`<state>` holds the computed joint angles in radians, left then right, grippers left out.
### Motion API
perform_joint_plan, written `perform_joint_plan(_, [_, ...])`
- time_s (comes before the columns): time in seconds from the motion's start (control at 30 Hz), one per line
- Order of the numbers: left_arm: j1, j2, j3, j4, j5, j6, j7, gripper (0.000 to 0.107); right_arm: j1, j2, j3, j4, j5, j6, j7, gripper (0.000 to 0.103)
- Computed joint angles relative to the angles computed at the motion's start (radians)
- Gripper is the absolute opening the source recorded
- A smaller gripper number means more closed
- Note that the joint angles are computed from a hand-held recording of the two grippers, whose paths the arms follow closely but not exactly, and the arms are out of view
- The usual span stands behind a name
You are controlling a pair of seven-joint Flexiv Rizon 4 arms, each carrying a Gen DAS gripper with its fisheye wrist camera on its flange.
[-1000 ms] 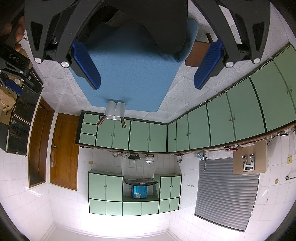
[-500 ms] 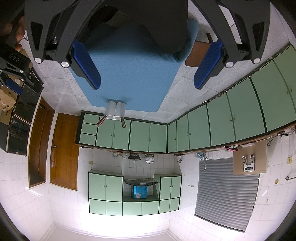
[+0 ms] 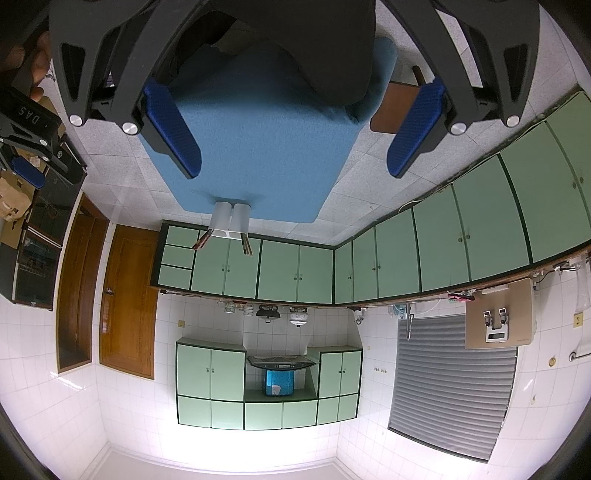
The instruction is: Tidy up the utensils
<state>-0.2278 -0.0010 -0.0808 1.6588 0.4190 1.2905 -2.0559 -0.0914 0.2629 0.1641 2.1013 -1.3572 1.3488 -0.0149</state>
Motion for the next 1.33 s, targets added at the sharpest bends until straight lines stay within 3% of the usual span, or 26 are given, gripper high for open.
perform_joint_plan(1.33, [-0.007,0.0,-0.005,-0.003,0.024,-0.007,-0.022,0.098,0.001,-0.002,-0.004,0.003,-0.027,0.0,0.028,0.097])
